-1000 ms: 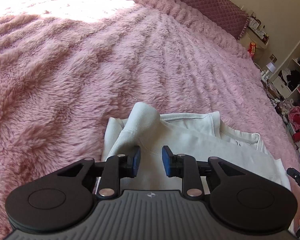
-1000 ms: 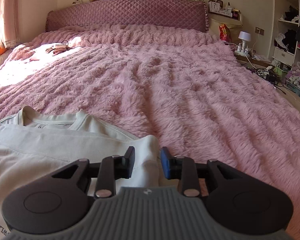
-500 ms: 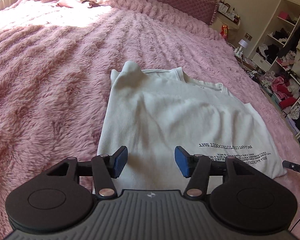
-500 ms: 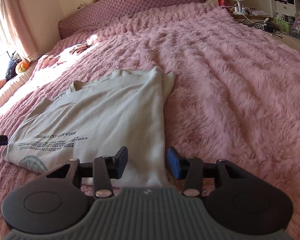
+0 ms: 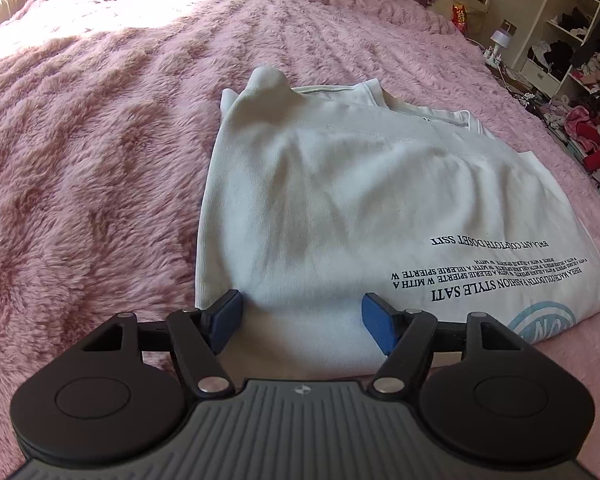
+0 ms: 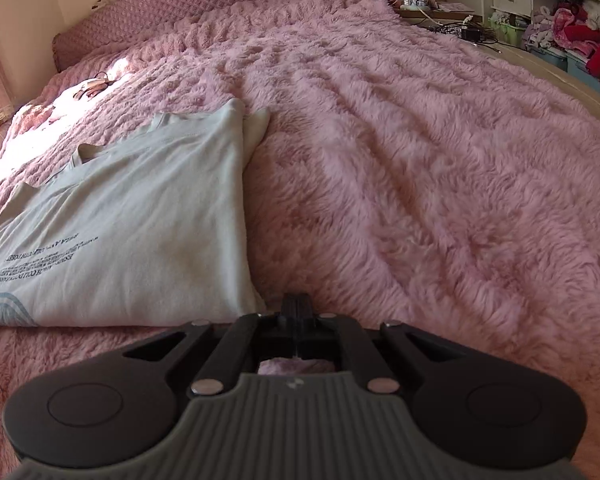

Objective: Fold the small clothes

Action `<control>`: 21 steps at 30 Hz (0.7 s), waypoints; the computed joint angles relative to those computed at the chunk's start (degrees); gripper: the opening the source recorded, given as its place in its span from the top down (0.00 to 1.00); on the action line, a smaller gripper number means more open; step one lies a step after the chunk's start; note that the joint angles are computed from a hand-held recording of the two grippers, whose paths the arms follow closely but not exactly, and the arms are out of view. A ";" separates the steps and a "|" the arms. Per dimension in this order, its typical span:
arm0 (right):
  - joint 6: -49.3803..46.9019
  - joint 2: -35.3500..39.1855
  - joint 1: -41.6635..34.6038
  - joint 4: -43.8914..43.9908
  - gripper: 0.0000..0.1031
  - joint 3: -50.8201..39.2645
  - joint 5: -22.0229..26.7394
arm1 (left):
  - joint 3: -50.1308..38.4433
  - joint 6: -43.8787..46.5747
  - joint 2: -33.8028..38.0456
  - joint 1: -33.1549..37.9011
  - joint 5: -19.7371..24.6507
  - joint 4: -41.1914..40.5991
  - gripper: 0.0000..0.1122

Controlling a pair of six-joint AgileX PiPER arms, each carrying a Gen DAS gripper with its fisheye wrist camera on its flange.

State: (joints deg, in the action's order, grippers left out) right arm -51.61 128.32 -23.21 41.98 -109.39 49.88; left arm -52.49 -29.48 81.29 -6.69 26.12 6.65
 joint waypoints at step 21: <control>-27.22 -24.92 36.14 19.83 0.64 34.61 -9.42 | -8.11 48.54 5.02 29.66 13.78 -55.41 0.30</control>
